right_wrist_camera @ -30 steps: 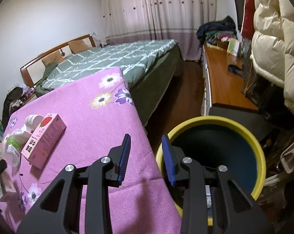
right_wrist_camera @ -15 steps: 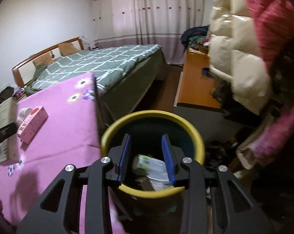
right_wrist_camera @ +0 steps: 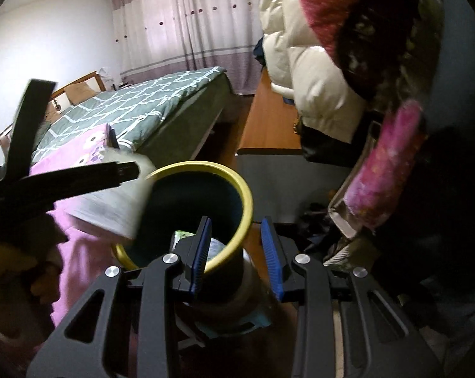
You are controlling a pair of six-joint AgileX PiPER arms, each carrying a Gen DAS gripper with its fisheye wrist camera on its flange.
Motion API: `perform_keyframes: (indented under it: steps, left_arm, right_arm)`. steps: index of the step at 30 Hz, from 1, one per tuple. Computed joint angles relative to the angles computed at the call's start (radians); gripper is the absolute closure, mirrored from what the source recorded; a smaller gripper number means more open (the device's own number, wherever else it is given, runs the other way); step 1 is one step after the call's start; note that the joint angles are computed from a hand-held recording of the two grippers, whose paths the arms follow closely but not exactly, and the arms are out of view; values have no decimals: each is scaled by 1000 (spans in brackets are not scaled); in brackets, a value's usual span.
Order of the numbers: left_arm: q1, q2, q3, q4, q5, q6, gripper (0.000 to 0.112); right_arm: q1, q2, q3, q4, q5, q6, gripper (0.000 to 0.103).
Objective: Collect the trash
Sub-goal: 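Carry the beige carton over the bin and release it with the left gripper, then grasp the white paper towel on the bedspread with the right gripper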
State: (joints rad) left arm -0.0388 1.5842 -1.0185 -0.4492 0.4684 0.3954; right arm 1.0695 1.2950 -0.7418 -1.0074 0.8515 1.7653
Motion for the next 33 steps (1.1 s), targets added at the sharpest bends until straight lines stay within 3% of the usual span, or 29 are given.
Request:
perform_keyframes:
  steps: [2,5,12,17,21,24,28,33]
  left_arm:
    - [-15,37,-36,24,0,-28,25]
    - [-14,52,-60,45,2,-51,23]
    - [189,-86,0,-203,91,240,20]
    - [463,-191,44,-380,208,492,18]
    - [762,-217,30,-496,328,693,16]
    - [995,-173,-17,-575,401,823,14]
    - [1204,-60,-117,-615,441,917,14]
    - [1387,113,-259,-643,407,976,14]
  right_arm:
    - [-5,-9,9,2,-2,4,70]
    - [-6,-14,15,5,-5,6,70]
    - [0,23,-17,5,-23,-11,69]
    - [17,83,-73,2,-37,-32,65]
    - [34,162,-159,19,-50,-88,65]
    - [39,237,-248,44,-81,-158,64]
    - [59,362,-413,97,-115,-277,64]
    - [79,534,-680,221,-132,-493,64]
